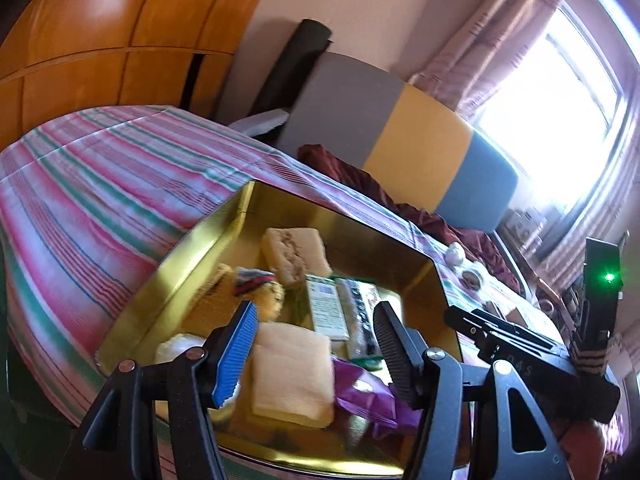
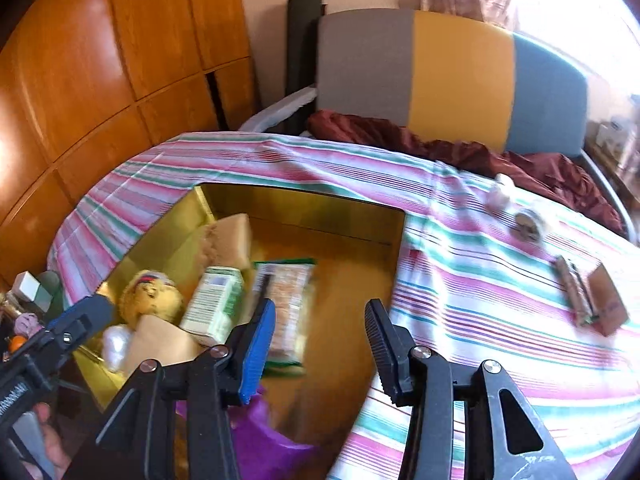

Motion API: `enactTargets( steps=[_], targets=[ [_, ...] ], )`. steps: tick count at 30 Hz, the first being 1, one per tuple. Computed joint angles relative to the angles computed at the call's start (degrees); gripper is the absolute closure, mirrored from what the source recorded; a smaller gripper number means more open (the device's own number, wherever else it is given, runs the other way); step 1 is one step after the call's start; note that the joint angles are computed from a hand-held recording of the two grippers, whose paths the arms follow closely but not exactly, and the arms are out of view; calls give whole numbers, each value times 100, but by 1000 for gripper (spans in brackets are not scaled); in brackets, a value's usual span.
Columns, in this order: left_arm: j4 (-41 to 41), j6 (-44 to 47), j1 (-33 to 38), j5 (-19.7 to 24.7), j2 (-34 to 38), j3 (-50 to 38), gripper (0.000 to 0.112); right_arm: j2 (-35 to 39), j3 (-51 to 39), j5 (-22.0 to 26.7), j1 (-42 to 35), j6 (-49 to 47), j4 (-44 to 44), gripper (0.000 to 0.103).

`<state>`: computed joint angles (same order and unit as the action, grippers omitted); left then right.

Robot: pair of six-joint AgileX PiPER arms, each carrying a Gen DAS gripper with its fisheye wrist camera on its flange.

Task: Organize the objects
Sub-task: 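Move both tools away from the tray back to the striped cloth, then grasp the cream box with the right gripper while the left gripper grasps the granola bar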

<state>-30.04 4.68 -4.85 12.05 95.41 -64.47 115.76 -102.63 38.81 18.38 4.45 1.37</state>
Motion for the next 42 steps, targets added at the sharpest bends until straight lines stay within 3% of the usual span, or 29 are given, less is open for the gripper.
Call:
enactTargets(
  steps=[4, 8, 12, 18, 22, 29, 33, 35, 42],
  targets=[
    [-385, 619, -200, 8, 2, 0, 51, -275, 494, -179, -266, 3, -198, 54],
    [-1313, 1757, -383, 29, -58, 78, 51, -522, 1015, -417, -553, 168, -664, 51],
    [-1288, 1839, -677, 101, -99, 114, 51, -629, 1384, -507, -973, 83, -665, 49],
    [-428, 1055, -1187, 171, -51, -102, 51, -638, 1777, -752, -1504, 60, -839, 45],
    [389, 313, -1510, 449, 183, -529, 51, -675, 2072, -1008, -1747, 144, -1122, 43],
    [1128, -75, -2139, 1159, 853, -1537, 51, -672, 2429, -1429, -2383, -260, -966, 33],
    [1116, -61, -2363, 1585, 1221, -2015, 51, -499, 2345, -1569, -2763, -316, -1062, 27],
    [1096, -134, -2461, 1734, 1401, -2222, 51, -368, 2149, -1612, -3049, -610, -702, 26],
    [1091, -465, -2618, 2141, 1869, -2825, 51, 555, 294, -1097, -3609, -1362, 39, 26]
  ],
)
